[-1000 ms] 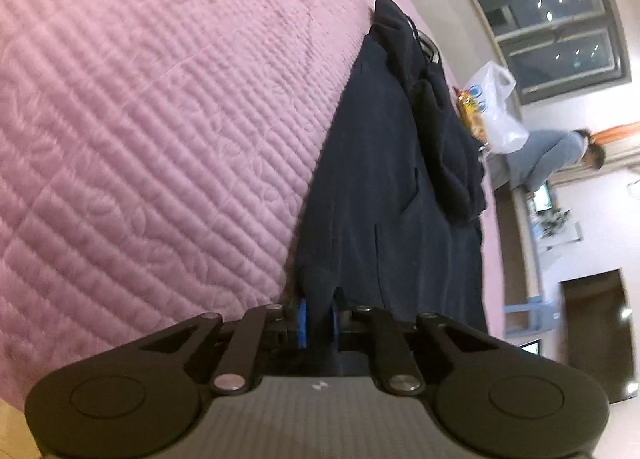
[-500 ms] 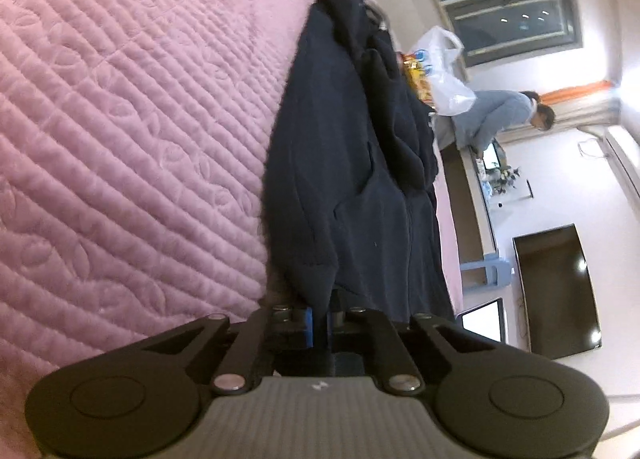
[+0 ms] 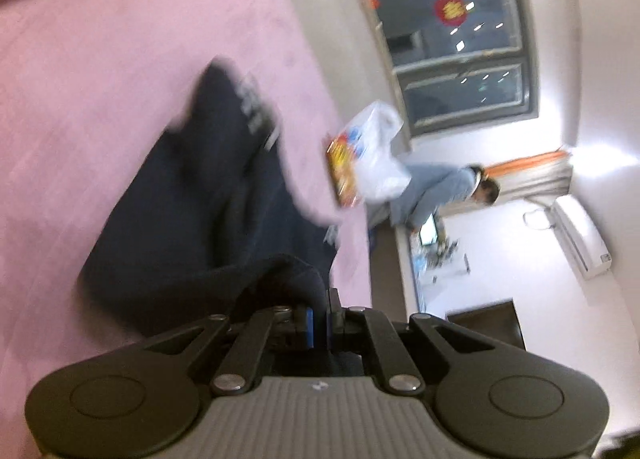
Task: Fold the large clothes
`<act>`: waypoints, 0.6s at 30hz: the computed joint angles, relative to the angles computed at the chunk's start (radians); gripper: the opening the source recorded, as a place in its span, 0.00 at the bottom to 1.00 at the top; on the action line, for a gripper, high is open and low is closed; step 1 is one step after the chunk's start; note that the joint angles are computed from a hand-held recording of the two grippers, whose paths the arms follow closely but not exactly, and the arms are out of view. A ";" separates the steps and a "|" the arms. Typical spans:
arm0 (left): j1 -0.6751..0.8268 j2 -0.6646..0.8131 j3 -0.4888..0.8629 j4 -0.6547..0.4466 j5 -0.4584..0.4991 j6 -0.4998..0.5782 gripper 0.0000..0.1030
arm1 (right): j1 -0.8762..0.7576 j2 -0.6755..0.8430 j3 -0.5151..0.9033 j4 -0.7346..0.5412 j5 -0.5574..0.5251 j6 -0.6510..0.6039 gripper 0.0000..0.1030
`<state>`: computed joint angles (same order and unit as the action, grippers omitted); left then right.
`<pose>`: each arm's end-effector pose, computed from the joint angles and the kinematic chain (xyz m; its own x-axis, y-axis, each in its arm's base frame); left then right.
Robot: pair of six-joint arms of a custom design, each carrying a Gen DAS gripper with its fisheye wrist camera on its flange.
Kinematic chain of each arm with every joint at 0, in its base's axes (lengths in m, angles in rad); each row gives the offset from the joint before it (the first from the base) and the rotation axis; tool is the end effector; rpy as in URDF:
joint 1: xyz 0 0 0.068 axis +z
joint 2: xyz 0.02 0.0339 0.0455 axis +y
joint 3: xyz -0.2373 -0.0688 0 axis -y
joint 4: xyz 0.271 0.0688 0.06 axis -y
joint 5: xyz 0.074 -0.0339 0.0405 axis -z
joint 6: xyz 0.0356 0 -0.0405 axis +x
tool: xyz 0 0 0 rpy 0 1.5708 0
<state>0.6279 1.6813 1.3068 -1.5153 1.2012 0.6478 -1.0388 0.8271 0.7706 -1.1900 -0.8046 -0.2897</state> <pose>0.2567 0.1453 0.2236 -0.8836 -0.3721 -0.2842 0.1058 0.4327 -0.8953 0.1057 -0.1290 0.2392 -0.5982 0.6258 -0.5005 0.3237 0.7600 0.5635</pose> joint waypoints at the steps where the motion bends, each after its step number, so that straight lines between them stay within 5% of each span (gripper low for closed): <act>1: -0.067 -0.052 -0.029 0.243 0.021 -0.255 0.07 | 0.116 0.024 0.007 0.180 0.052 0.170 0.09; 2: -0.140 -0.102 -0.080 0.565 -0.010 -0.566 0.12 | 0.191 0.067 0.018 0.301 0.100 0.272 0.10; 3: -0.198 -0.106 -0.089 0.755 -0.072 -0.749 0.16 | 0.256 0.133 0.038 0.405 0.150 0.344 0.35; 4: -0.251 -0.089 -0.079 0.864 -0.162 -0.861 0.26 | 0.301 0.202 0.074 0.445 0.205 0.368 0.62; 6: -0.295 -0.053 -0.066 0.946 -0.243 -0.949 0.36 | 0.345 0.283 0.124 0.473 0.279 0.346 0.69; 13: -0.336 0.018 -0.001 0.787 -0.451 -0.770 0.40 | 0.353 0.385 0.088 0.513 0.396 0.084 0.68; 18: -0.419 0.064 0.077 0.773 -0.583 -0.633 0.40 | 0.410 0.516 0.115 0.636 0.402 0.096 0.67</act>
<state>0.2084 1.7457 1.3837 -0.7426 0.6185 0.0152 -0.6290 1.3427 0.8855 -0.5544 -0.4026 -0.1936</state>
